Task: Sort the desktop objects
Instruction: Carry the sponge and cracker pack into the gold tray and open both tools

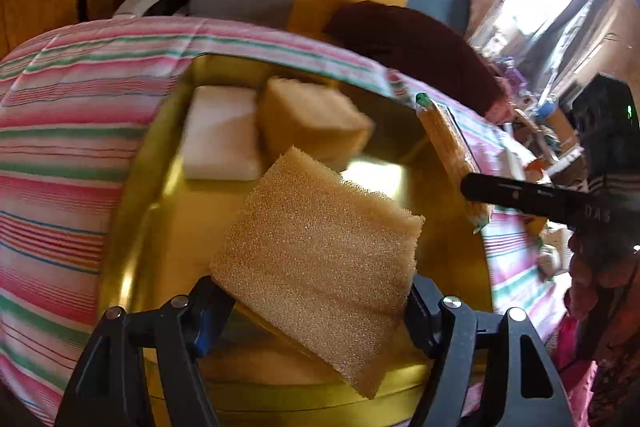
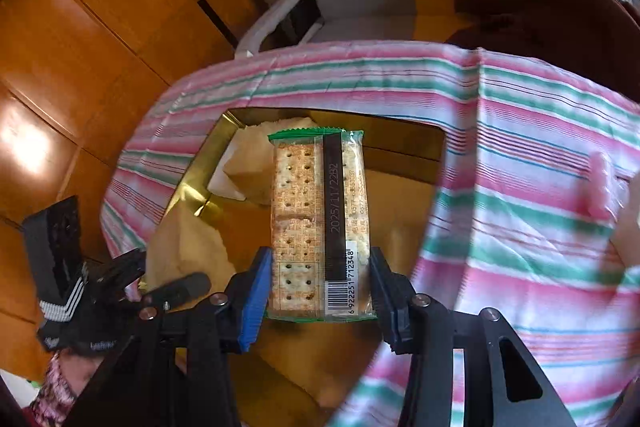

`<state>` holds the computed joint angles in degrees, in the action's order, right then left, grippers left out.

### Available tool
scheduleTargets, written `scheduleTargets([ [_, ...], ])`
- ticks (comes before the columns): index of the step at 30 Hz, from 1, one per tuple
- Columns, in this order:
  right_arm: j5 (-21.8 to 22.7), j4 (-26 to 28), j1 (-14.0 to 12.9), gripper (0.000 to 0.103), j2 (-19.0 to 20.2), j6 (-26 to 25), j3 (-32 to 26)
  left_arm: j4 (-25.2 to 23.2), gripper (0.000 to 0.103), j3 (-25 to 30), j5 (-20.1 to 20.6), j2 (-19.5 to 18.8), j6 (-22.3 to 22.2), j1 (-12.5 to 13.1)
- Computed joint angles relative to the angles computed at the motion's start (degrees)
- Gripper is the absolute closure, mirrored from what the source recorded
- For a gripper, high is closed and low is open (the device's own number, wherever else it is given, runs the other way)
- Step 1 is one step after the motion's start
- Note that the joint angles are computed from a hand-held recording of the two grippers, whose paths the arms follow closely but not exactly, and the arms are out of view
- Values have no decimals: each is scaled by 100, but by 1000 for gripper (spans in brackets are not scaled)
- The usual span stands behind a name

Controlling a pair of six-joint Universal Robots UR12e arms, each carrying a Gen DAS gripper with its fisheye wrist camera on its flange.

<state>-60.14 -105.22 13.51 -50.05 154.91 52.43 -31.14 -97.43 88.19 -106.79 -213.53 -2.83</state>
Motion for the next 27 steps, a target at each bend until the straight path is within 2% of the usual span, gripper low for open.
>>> scheduleTargets([
  [4, -522, -93, 182, 55, 193, 143, -240, -378, 28, 31, 227, 0, -18, 59],
  [7, -834, -139, 291, 55, 377, 433, -483, -813, 27, 141, 281, -55, 37, 96],
  [10, -753, -69, 337, 51, 508, 566, -626, -935, 23, 194, 462, -71, 78, 62],
  [12, -580, -100, 315, 42, 514, 817, -595, -1189, 23, 301, 884, -80, 64, -26],
  [13, -413, -107, 285, 41, 492, 841, -548, -1170, 22, 301, 964, -71, 75, -47],
  [17, -308, -90, 228, 41, 372, 821, -360, -874, 22, 224, 1139, 8, 19, -108],
  [19, -342, -62, 225, 42, 319, 698, -280, -773, 22, 198, 1215, 36, -69, -126],
  [21, -502, -86, 256, 49, 290, 551, -234, -738, 22, 193, 1227, 32, -74, -114],
  [24, -662, -14, 300, 60, 345, 480, -293, -1033, 22, 330, 1330, -45, -135, -93],
  [27, -543, 56, 314, 62, 429, 615, -354, -822, 21, 229, 1000, -35, -323, 19],
])
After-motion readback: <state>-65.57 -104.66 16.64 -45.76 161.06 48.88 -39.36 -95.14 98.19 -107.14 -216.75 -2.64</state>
